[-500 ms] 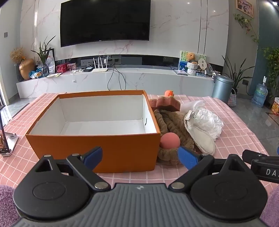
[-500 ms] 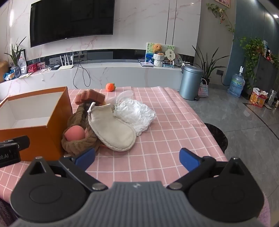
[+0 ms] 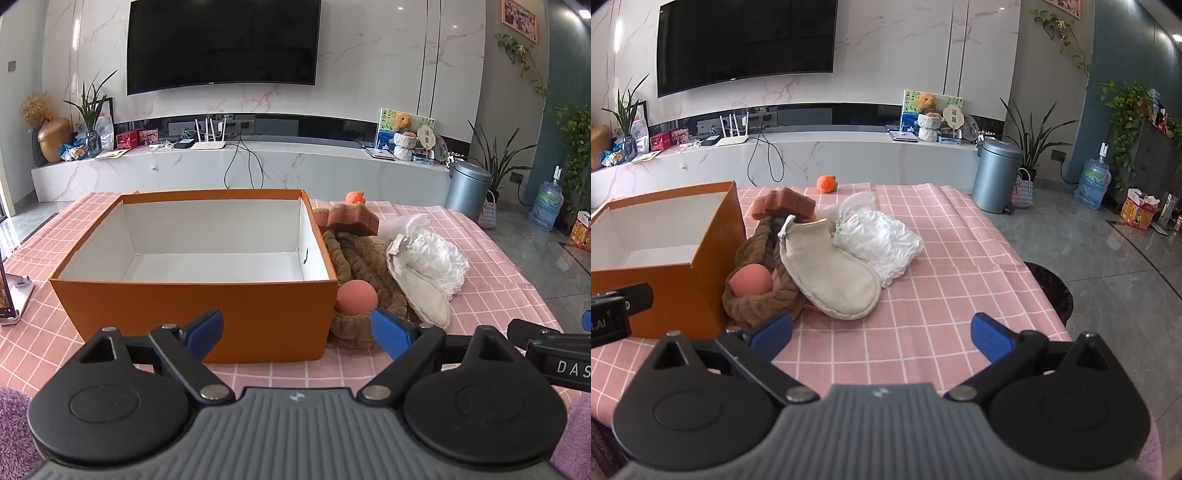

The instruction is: Organize soft objects

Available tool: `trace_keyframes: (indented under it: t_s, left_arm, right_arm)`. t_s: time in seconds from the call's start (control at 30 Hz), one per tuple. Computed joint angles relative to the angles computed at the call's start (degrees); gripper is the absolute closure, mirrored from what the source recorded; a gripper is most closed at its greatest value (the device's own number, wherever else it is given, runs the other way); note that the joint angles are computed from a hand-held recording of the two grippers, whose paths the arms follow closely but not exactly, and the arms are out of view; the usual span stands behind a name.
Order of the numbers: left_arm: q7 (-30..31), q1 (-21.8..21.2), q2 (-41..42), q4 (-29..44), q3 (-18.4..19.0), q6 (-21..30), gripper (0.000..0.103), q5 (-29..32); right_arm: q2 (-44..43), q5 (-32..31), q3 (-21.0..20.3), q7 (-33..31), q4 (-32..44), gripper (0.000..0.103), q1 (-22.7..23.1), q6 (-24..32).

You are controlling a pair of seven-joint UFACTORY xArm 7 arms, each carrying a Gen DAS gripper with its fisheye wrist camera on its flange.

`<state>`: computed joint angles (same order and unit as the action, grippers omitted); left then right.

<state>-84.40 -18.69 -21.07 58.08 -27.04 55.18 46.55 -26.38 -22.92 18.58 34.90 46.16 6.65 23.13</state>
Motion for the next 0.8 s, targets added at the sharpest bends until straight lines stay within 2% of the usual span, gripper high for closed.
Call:
trace_keyframes:
  t_s: [0.8]
  left_arm:
    - [-0.3,-0.83,0.96,0.56,0.31,0.91,0.0,0.6]
  right_arm:
    - [-0.15,-0.16,-0.04,-0.22,-0.03,0.002,0.05,0.38]
